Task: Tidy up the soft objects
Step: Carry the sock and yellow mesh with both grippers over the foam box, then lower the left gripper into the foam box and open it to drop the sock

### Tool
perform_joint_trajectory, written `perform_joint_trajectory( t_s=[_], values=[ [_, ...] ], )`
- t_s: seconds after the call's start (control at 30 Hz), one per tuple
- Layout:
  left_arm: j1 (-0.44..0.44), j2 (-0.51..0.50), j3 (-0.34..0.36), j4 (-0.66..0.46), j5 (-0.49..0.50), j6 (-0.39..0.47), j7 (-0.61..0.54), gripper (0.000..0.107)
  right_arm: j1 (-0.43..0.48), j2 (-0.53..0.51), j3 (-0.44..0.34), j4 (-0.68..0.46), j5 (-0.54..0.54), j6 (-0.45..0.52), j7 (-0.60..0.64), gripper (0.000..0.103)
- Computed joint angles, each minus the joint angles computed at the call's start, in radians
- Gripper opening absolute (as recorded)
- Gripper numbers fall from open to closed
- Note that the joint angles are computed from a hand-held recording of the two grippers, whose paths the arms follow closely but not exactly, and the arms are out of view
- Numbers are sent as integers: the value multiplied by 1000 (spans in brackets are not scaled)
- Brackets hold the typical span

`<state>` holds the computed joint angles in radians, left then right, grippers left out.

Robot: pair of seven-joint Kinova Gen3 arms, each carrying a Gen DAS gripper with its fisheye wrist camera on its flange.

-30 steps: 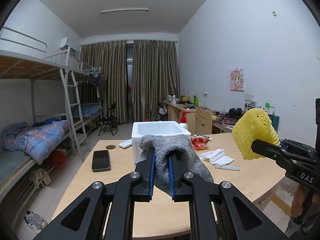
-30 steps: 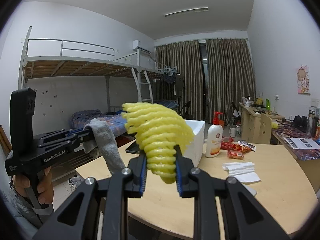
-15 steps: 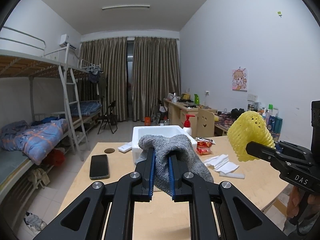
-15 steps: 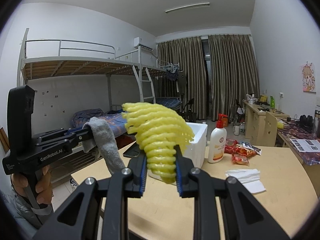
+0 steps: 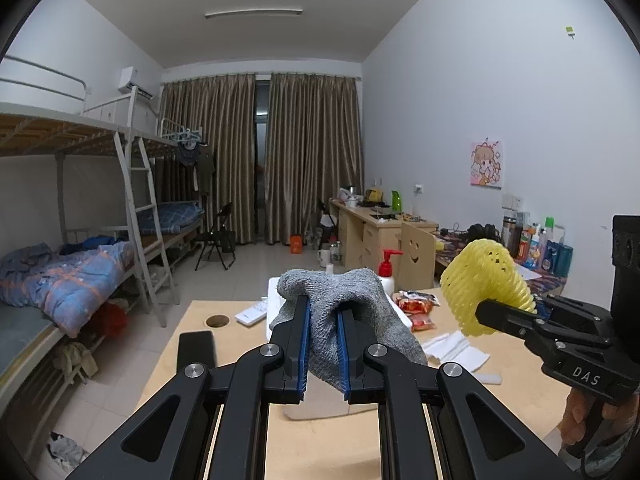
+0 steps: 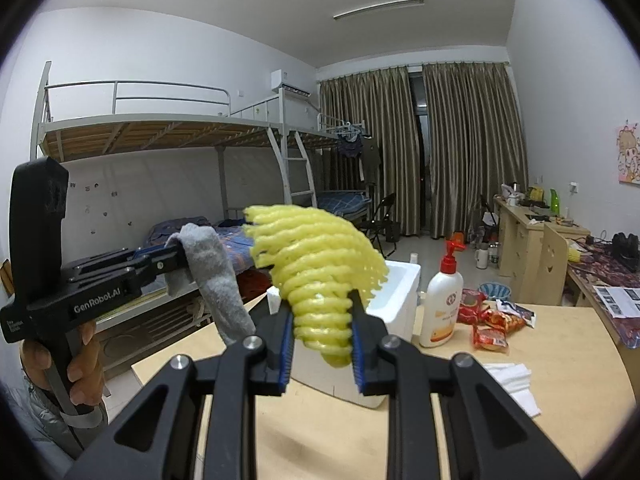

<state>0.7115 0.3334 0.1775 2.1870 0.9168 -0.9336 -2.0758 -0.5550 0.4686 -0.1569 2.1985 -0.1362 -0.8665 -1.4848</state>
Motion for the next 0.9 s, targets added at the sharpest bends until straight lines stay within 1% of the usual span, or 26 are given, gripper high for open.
perform_joint_trajectory(
  t_s=[0.17,0.23,0.33,0.4,0.7,0.9],
  values=[
    [-47,-2,-18,-50,-30,74,-18,13,31,12,-5,-51,44,50,-36,28],
    [-55,1,-25,-70,-34,86,-30,13,40,12,-5,-79,56,82,-46,28],
    [-77,8,-34,-100,-53,112,-36,13,46,19,-3,-107,70,104,-55,28],
    [-97,11,-39,-112,-82,134,-18,13,50,23,-3,-126,78,122,-62,28],
    [-150,63,-79,-226,-111,257,-30,13,95,59,-15,-234,157,224,-127,28],
    [-163,116,-111,-316,-118,331,-37,13,112,76,-18,-281,190,261,-156,28]
  ],
)
